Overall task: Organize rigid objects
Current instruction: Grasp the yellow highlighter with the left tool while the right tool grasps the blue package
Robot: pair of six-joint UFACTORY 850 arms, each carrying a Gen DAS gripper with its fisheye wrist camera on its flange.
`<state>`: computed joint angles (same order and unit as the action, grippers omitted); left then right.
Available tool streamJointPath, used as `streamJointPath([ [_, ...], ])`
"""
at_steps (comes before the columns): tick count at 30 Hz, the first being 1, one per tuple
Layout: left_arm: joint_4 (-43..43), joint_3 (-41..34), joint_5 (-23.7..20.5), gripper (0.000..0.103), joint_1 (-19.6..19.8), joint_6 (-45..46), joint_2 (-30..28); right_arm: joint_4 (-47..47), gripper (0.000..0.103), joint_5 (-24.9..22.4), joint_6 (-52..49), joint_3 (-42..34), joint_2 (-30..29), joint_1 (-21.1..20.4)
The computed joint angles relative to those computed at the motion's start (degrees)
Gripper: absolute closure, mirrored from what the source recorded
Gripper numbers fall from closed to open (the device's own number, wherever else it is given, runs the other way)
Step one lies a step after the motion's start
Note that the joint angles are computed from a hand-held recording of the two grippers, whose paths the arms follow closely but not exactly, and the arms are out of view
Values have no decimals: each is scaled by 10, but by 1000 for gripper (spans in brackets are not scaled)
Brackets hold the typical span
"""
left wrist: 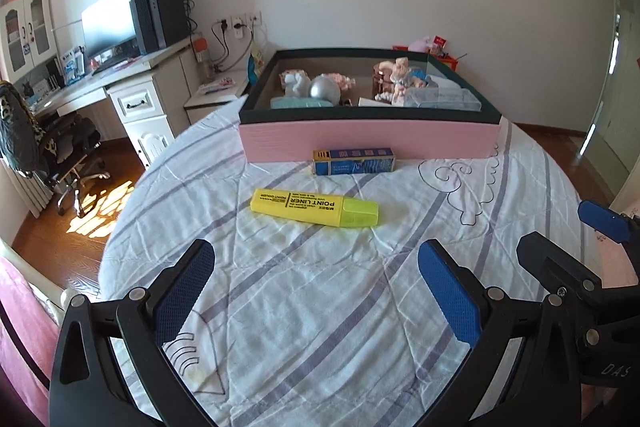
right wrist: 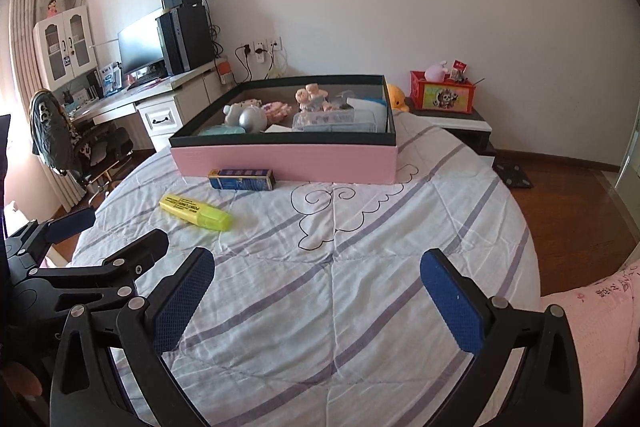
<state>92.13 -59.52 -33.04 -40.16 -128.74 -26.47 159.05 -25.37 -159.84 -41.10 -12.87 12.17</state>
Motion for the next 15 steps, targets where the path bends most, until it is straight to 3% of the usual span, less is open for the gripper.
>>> streamJointPath([
  [3,-54,-41,59,0,28,64,-32,-46,0,21,37,-38,-38,-6],
  [6,-82,-77,63,0,38,102,-61,-65,0,48,51,-71,-66,-7],
  [9,-189,-122,53,0,51,225,-96,-147,0,70,123,-106,-94,-12],
  [11,-205,-132,46,0,58,244,-104,-165,0,80,135,-122,-106,-9],
  [15,-209,-135,82,0,74,250,-110,-211,0,91,178,-140,-119,-4],
])
